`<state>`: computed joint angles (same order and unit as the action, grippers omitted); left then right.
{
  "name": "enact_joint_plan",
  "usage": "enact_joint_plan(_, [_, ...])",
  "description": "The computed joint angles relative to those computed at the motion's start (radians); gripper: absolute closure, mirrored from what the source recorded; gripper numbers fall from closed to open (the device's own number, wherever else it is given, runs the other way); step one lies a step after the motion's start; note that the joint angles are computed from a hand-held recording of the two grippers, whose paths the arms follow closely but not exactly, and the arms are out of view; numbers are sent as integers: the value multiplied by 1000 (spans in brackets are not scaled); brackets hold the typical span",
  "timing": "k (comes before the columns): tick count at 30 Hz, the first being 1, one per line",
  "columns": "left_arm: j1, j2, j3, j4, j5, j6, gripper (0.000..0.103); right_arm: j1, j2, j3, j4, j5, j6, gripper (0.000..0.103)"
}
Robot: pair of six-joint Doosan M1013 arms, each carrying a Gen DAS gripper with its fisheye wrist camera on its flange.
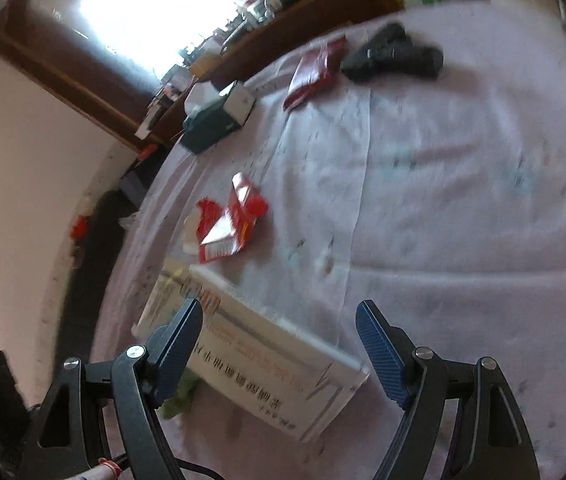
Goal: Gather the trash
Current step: 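Grasp the white medicine box with the right gripper while the left grasps the green towel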
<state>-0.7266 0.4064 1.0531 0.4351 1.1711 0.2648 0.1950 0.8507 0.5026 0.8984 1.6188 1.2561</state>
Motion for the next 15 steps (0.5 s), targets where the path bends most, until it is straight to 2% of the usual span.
enact_joint_plan(5, [18, 19, -26, 2, 59, 33, 28, 3, -72, 112, -23, 25, -131, 20])
enact_joint_plan(9, [34, 33, -40, -19, 78, 66, 28, 24, -163, 237, -118, -60, -268, 20])
enact_joint_plan(10, [37, 33, -40, -25, 77, 70, 28, 35, -190, 271, -166, -106, -285, 20])
enact_joint_plan(12, [41, 33, -42, -32, 74, 80, 28, 48, -214, 305, -212, -144, -299, 21])
enact_joint_plan(13, [41, 35, -44, -30, 79, 82, 28, 55, -229, 324, -241, -177, -299, 24])
enact_joint_plan(15, [41, 34, -43, -32, 66, 91, 28, 63, -249, 352, -279, -215, -278, 39])
